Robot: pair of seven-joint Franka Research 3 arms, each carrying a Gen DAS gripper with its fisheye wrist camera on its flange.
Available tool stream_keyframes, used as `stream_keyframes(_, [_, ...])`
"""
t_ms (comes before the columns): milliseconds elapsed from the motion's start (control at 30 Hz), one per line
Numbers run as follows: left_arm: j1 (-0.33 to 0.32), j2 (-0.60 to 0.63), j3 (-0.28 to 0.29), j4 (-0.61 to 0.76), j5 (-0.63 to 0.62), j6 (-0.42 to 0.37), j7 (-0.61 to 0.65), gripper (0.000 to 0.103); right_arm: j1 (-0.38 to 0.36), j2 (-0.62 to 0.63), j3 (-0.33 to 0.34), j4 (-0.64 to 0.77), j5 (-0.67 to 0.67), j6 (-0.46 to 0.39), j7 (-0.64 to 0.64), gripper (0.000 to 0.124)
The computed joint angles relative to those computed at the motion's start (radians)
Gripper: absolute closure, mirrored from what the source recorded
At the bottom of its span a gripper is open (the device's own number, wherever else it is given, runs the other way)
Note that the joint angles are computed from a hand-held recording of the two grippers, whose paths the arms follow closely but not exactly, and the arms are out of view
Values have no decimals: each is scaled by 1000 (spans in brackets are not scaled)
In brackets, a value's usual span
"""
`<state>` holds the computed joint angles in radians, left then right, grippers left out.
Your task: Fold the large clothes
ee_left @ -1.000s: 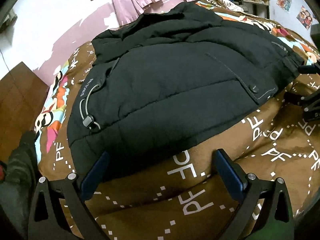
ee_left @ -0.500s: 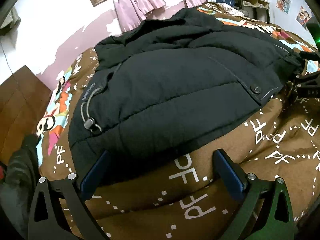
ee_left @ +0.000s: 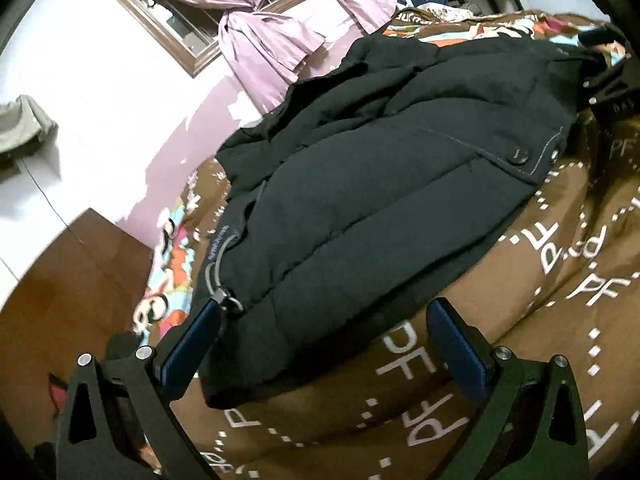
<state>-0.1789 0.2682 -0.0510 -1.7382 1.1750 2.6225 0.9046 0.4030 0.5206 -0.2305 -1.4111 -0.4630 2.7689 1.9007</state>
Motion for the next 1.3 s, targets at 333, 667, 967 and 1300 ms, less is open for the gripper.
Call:
stream_keyframes(333, [13,21,6,29,-126,12,46,2,23,-28,-35,-64,-40,115,15,88])
stream_keyframes(667, [-5,15,12,21,-59,2,15,2,56,-22,-89,-73,-38,197,30,100])
stream_keyframes(967, [-24,21,18,21,212,-22,-91,31,-7,-15,-2,-54,74,145,-89,100])
stream_keyframes(1300, [23,18,16,22,138,91,-72,90,76,-28,-116,-122,67,272,-55,110])
